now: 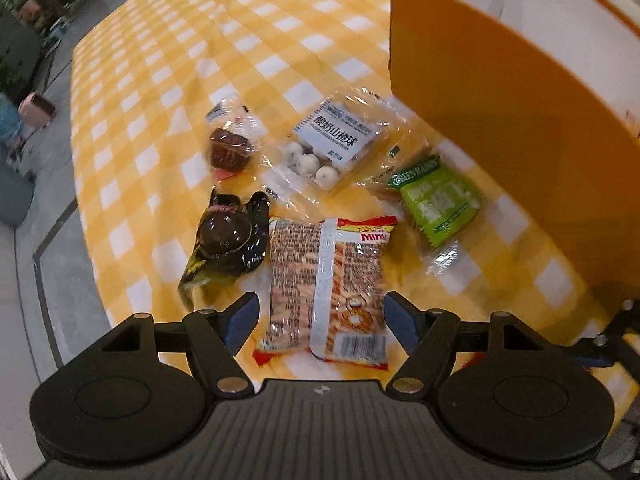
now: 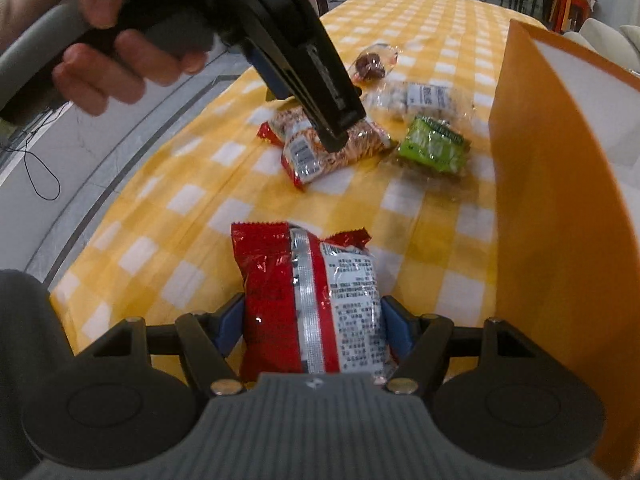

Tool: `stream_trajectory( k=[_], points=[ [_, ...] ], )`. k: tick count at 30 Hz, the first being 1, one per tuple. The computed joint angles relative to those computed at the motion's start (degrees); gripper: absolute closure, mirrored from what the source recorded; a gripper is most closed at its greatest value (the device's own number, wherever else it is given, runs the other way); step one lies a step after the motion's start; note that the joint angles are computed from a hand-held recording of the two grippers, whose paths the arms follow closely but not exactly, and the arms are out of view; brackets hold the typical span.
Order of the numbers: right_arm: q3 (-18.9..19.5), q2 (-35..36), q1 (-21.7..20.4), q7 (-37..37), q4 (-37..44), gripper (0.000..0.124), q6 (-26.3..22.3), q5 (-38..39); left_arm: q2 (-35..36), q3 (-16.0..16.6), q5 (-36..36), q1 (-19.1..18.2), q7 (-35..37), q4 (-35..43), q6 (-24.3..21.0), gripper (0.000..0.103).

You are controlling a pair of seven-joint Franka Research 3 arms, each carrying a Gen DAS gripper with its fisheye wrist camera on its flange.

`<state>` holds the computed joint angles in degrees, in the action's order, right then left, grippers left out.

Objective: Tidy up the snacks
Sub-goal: 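Grasp the brown Mimi snack bag with the left gripper and lift it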

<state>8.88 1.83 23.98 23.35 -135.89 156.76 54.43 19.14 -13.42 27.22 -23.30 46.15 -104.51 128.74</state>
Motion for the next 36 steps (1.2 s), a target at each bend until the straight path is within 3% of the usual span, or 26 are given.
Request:
stream_trajectory(
  k=[10,12,15,21,32,36],
  points=[
    [0.41,0.04,0.18,-2.33,-0.44,0.055,1.78,1.94,4.52,0.57,-2.82,0.72,1.07,4.09,0.54,0.017],
    [0.54,0.08,0.43,-3.14,-0.67,0.055,2.74,2.61,4.17,0.26,-6.06,1.73,-0.31,3.65,1.39,0.029],
    [0.9,-0.21,0.94,-5.16,-1.44,0.055,4.61,3.94,3.4,0.44,-8.12,1.96,-3.77,2.94,0.79,0.036],
    [2.17,-0.08,2.58,-18.47,-2.62,0.054,10.46,15.26,-1.0,-0.24,-11.42,2.86,-8.86,-2.83,1.7,0.04],
    [2.22,0.08,3.61,-23.85,-2.47,0.055,12.48,23.17,-10.6,-2.04,-14.11,2.47,-19.58,-15.79,3.87,0.04],
    [2.34,0.0,4.15,-21.65,-2.75,0.055,14.41,22.27,-13.5,-2.85,-15.49,1.89,-23.84,-19.12,4.75,0.04]
  ],
)
